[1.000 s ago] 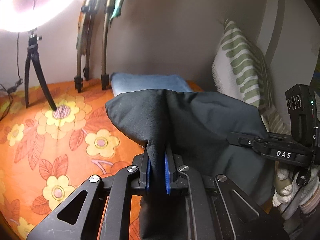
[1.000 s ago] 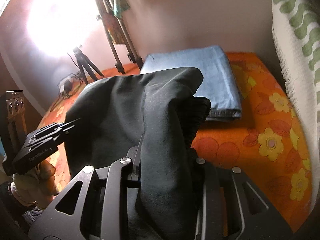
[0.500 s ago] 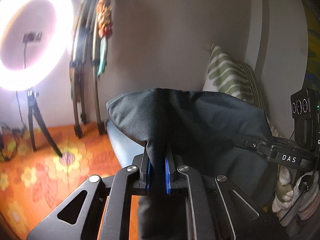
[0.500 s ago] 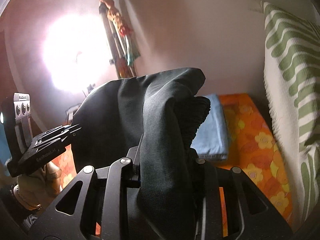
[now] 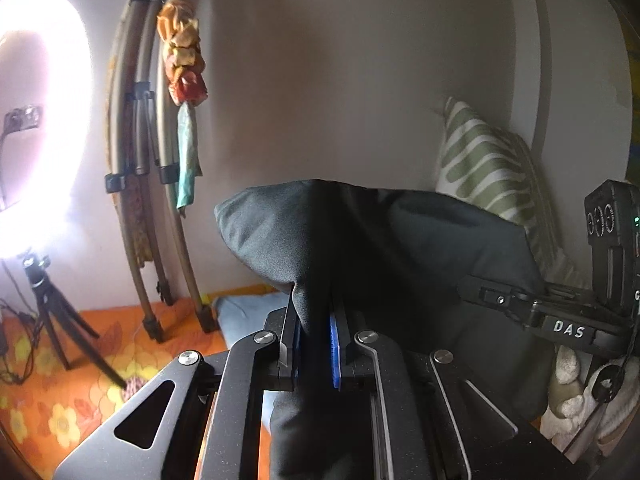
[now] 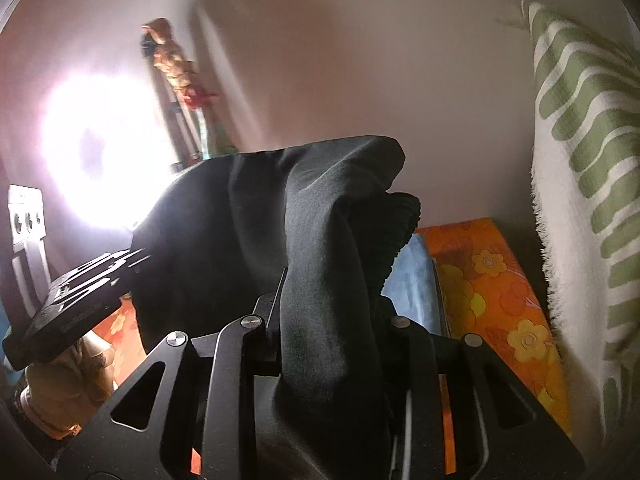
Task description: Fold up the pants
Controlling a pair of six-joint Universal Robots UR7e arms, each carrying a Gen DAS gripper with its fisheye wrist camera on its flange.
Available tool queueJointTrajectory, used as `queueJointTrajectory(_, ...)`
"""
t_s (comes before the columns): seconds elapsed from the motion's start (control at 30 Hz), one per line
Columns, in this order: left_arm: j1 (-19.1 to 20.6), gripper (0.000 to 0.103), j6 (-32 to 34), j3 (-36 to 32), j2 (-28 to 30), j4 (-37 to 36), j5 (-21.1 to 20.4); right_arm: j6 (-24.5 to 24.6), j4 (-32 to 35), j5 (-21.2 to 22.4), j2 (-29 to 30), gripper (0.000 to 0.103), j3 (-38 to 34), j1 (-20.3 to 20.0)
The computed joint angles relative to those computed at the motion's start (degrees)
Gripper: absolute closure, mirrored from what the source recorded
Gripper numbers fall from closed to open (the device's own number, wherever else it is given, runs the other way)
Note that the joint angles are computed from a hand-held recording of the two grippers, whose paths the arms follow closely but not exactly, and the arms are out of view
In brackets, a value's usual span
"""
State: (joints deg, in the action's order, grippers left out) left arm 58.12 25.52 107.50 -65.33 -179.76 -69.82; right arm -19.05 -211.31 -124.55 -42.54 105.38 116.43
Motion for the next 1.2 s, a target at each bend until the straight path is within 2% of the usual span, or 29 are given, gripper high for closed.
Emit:
queueJointTrajectory(0.13,1.2,0.094,1.8,-4.6,4.7,-0.1,0.4,1.0,3.0,2.9,1.4,0.075,-3.9,-3.7)
queueJointTrajectory(0.33,3.7,0.094,2.5,-10.8,11.2,1.7,1.1,0.7,6.9,4.5,4.1,0.075,-9.0,-7.6)
queueJointTrajectory(0.53,5.4,0.094,2.6,-15.4,16.3,2.4,2.5,0.3,11.8,4.4,6.0,0.074,-13.3,-10.6)
queueJointTrajectory(0.63,5.3,0.089,2.6,-16.5,17.7,2.5,5.2,-1.6,14.0,1.5,7.2,0.065,-15.5,-11.0)
queueJointTrajectory(0.7,5.2,0.084,2.2,-16.4,17.8,1.6,6.6,-3.7,13.2,-2.1,8.5,0.060,-17.0,-10.5)
queueJointTrajectory(0.77,5.1,0.072,1.8,-15.9,17.3,0.3,6.9,-4.8,12.0,-4.1,9.2,0.055,-17.6,-10.1)
queueJointTrajectory(0.83,4.9,0.071,1.5,-15.0,16.3,0.2,6.7,-5.6,10.0,-6.1,9.6,0.050,-17.9,-9.5)
queueJointTrajectory(0.97,4.4,0.071,0.8,-12.8,14.2,0.9,6.9,-5.7,5.9,-7.4,8.9,0.043,-16.3,-8.5)
queueJointTrajectory(1.2,4.3,0.071,-0.3,-7.7,9.8,0.5,4.5,-4.8,3.6,-8.9,7.2,0.042,-12.2,-6.5)
